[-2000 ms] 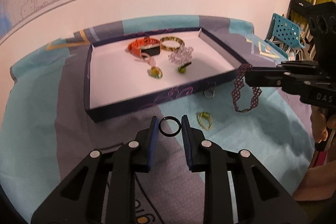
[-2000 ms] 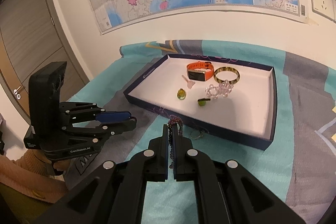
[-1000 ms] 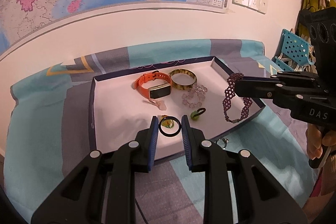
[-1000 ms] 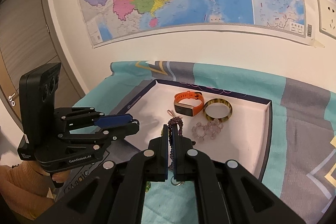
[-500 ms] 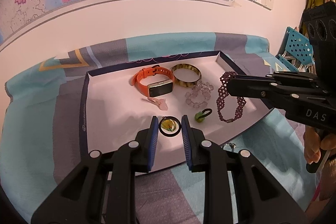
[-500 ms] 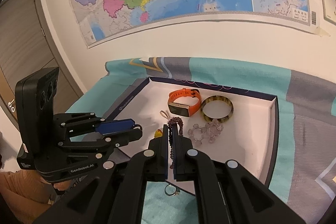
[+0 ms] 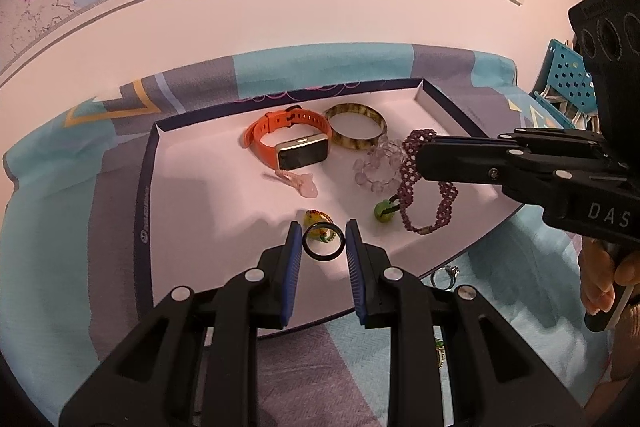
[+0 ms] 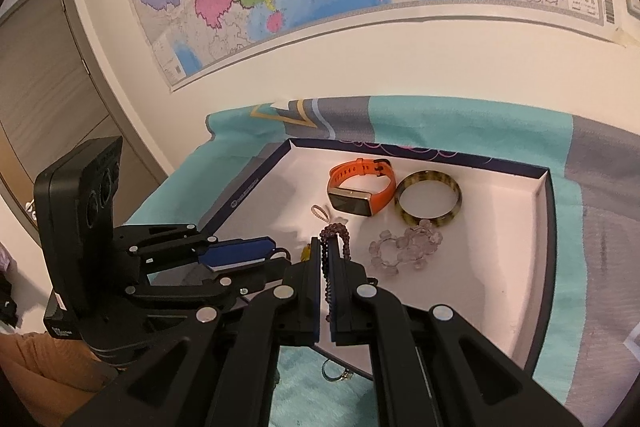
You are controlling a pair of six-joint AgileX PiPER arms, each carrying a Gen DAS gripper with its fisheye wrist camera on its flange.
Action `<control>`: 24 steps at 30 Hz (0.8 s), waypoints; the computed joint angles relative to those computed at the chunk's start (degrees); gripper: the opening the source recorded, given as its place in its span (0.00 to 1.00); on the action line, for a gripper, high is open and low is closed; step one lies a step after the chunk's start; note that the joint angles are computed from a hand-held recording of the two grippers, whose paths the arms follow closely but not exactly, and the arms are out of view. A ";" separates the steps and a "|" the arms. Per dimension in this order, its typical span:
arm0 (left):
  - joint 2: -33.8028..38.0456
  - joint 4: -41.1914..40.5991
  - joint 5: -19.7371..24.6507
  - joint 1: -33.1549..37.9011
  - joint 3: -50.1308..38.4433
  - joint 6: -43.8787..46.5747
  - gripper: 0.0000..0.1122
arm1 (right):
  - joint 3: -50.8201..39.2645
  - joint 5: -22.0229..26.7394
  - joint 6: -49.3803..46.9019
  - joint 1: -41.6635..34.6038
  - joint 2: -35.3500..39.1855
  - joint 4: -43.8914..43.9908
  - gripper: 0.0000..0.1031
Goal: Organize jewelry
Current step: 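Open both tools to drop the black ring and beaded necklace into the box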
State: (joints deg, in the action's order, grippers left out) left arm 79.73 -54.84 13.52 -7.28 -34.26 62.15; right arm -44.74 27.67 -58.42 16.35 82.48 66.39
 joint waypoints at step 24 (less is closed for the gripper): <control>3.90 -3.25 -0.75 0.00 -0.31 3.16 0.20 | -1.22 0.12 -2.24 -2.06 5.71 2.92 0.04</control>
